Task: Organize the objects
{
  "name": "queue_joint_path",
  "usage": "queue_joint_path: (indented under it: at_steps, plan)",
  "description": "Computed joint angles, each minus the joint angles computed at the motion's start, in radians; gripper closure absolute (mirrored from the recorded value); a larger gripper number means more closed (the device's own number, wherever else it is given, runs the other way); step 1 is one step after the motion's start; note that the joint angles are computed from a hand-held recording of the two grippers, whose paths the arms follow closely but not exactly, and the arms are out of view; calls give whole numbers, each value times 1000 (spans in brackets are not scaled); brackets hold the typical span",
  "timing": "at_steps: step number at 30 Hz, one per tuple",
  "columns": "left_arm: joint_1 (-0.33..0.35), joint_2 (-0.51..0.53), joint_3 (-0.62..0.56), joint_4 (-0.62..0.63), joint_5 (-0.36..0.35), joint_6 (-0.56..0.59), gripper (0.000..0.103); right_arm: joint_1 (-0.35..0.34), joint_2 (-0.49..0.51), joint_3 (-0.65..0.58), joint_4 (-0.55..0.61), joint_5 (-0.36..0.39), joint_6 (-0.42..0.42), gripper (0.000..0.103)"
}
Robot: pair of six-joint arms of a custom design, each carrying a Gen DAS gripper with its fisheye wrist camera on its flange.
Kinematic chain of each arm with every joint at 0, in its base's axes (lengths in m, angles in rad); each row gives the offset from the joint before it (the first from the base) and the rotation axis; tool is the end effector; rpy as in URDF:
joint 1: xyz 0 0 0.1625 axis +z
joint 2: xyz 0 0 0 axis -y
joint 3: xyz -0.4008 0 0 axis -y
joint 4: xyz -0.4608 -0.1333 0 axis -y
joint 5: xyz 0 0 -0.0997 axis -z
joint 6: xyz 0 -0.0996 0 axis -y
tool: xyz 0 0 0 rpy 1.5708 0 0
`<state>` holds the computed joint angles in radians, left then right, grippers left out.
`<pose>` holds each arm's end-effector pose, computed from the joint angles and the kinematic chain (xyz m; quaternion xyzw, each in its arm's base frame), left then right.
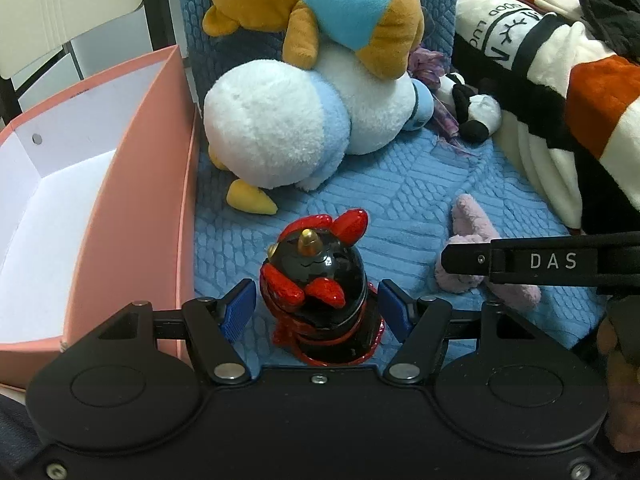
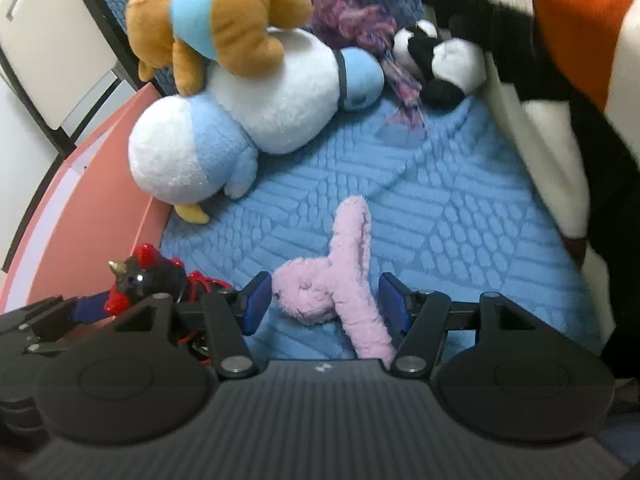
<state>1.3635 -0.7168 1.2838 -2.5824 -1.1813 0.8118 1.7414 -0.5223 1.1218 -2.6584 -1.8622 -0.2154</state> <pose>-0.0014 -0.8381 0.1380 0.4295 0.8562 -0.1503 0.2446 0.2493 -0.8303 0.0649 0.1497 -0.9490 0.2359 0.1462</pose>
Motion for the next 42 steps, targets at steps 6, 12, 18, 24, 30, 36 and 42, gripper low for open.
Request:
queue_joint_path:
  at_steps: [6, 12, 18, 24, 30, 36, 42]
  plan:
    - [0, 18, -40, 46, -7, -34, 38, -5, -8, 2, 16, 28, 18, 46]
    - [-1, 28, -51, 40, -5, -39, 41, -1, -19, 22, -6, 4, 0, 46]
    - [1, 34, -63, 48, -2, -60, 46, 8, -22, 37, -35, -27, -21, 46]
    - [4, 28, -81, 95, -21, -117, 46, 17, -17, 32, -29, -70, -18, 46]
    - [-2, 6, -90, 139, -27, -145, 46, 38, -14, 25, -4, -112, 23, 46]
    - [-10, -14, -120, 216, -51, -195, 46, 63, -35, 28, 7, -95, 20, 46]
    - [-23, -24, -147, 247, -53, -209, 46, 85, -60, 18, 39, -78, 37, 54]
